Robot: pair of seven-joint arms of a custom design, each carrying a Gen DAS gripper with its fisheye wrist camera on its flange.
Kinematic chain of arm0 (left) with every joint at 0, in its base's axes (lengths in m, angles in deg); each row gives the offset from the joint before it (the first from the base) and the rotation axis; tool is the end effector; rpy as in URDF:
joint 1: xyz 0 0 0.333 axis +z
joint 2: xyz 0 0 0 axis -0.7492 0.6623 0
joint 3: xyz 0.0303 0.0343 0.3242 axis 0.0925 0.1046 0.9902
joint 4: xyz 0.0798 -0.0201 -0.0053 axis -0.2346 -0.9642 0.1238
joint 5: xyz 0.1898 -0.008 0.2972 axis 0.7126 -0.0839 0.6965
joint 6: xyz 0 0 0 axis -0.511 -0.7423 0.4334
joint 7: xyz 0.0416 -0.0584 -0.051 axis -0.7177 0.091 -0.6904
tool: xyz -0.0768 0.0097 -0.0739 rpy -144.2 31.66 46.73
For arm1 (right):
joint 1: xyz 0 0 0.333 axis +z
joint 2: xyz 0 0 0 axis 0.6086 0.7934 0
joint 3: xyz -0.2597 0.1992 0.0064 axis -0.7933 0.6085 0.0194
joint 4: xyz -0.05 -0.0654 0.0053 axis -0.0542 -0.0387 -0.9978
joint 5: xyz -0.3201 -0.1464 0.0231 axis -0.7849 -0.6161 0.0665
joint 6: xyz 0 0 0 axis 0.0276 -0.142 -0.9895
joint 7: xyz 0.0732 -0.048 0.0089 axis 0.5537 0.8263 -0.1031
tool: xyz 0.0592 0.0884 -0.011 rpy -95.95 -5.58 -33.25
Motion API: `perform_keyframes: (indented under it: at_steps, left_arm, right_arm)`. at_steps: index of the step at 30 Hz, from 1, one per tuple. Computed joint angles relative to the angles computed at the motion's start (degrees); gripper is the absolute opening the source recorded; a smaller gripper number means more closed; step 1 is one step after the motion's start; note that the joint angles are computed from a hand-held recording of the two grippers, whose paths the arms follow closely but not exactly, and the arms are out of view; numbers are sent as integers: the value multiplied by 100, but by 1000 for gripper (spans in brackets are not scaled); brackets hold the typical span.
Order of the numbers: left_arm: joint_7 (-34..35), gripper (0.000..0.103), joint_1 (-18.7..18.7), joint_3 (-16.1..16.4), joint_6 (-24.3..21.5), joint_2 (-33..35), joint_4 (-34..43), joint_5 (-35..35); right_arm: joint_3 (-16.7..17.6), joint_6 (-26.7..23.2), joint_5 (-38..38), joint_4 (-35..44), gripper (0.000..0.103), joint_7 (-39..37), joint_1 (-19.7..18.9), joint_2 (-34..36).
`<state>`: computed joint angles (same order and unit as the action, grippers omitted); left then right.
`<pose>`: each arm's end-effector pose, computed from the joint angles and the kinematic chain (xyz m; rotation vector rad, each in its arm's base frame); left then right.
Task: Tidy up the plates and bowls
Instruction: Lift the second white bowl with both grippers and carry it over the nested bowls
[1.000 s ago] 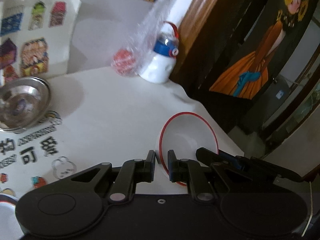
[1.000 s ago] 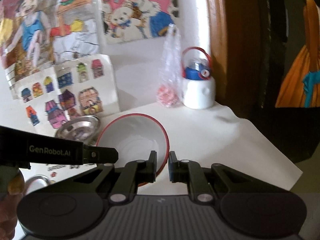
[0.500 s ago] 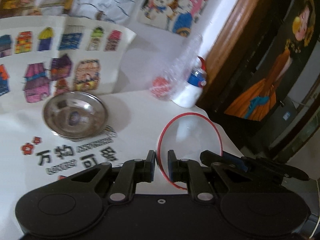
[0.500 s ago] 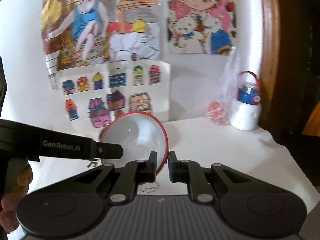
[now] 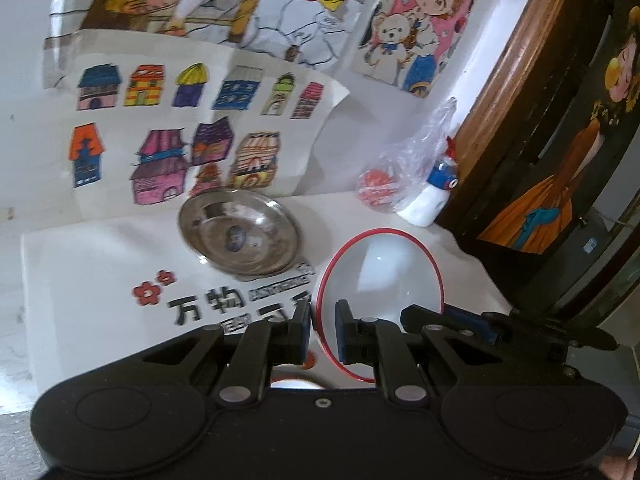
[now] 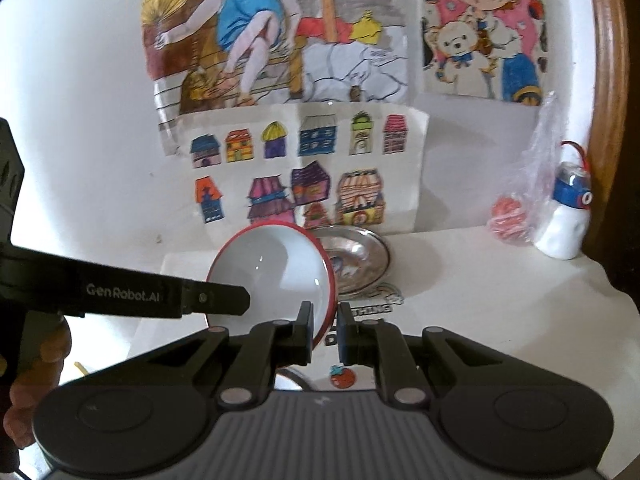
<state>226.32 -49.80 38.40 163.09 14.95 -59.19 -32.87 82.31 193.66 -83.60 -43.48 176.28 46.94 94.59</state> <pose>0.6230 -0.2034 0.4415 -1.4809 2.2588 -1.3746 0.5377 0.1296 0.4735 -1.5320 1.7347 -0.7888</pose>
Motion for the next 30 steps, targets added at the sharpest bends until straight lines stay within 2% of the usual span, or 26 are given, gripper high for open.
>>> perform_keyframes:
  at_steps: [6,16,26,30]
  left_arm:
    - [2,13,131,108,-252,-42,-122,76]
    - [18,13,153,239,-458,-44,-302,262]
    - [-278,13,116,301,-593,100,-343,735]
    - [-386,13,134,288,-616,137,-360,897]
  right_arm:
    - [67,-38,520,-71,13,-523,87,41]
    - [-18,90,1534,-370,13,-1360,222,86]
    - [-208,254,2003,-616,13,-1738,395,155]
    - [-130,270,2606,-727,13,-2275,366,164]
